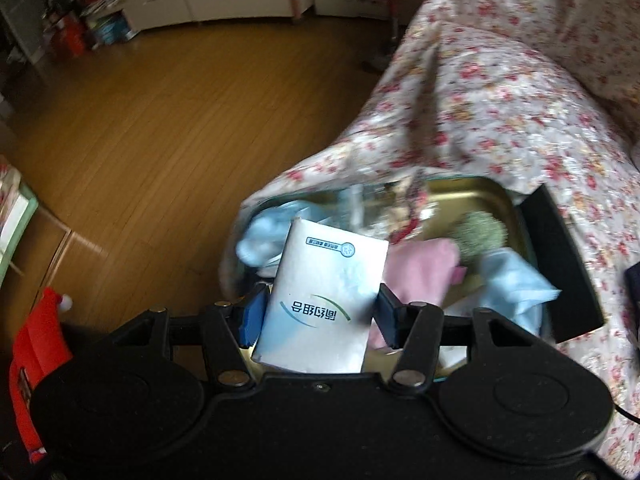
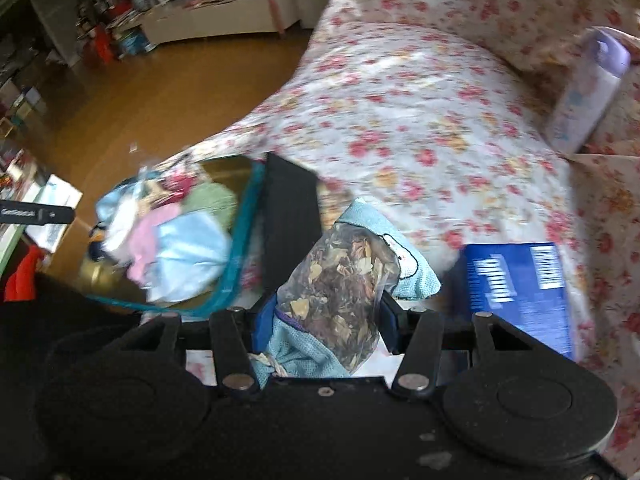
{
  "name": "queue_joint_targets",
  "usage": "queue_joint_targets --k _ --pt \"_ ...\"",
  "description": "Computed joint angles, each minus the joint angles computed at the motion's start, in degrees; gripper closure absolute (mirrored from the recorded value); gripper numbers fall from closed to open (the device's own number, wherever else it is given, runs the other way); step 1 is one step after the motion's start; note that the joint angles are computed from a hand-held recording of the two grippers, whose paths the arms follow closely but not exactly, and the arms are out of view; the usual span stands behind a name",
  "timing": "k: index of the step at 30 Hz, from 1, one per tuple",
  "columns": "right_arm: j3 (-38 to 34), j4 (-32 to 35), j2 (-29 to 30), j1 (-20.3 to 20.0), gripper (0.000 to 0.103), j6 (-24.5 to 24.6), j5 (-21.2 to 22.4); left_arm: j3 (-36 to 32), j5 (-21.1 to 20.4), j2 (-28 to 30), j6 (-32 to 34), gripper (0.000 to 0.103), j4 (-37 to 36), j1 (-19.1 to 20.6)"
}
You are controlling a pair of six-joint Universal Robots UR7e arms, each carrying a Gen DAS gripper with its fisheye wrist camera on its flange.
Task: Organize soft objects
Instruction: 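Carry the white packet to the tin with the left tool while the right tool carries the bag, then release the white packet into the tin with the left tool while the right tool lowers the bag in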
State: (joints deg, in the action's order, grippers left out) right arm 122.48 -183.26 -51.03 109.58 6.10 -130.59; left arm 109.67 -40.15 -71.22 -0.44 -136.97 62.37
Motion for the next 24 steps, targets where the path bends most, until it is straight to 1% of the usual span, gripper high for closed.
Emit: queue_joint_targets --k 5,9,14,19,24 --pt "-3.9 2.1 3.9 1.9 0.052 1.7 2.2 -1.7 0.2 -0.8 1.5 0.050 2.3 3.2" --pt "-7.6 4.5 6.7 3.5 0.052 2.1 3.0 -3.8 -0.5 0.0 2.2 0.050 4.9 5.8" --pt "-12.5 7.3 9.8 4.7 0.052 1.5 3.3 -5.4 -2.9 1.2 4.0 0.050 5.8 8.8" --pt "-16.4 8.6 12.2 5.3 0.052 0.8 3.6 -6.6 -4.7 3.0 5.1 0.050 6.3 10.3" --pt "-18.8 8.8 13.6 5.6 0.052 0.0 3.4 -7.6 -5.5 3.9 7.0 0.050 7.4 10.8"
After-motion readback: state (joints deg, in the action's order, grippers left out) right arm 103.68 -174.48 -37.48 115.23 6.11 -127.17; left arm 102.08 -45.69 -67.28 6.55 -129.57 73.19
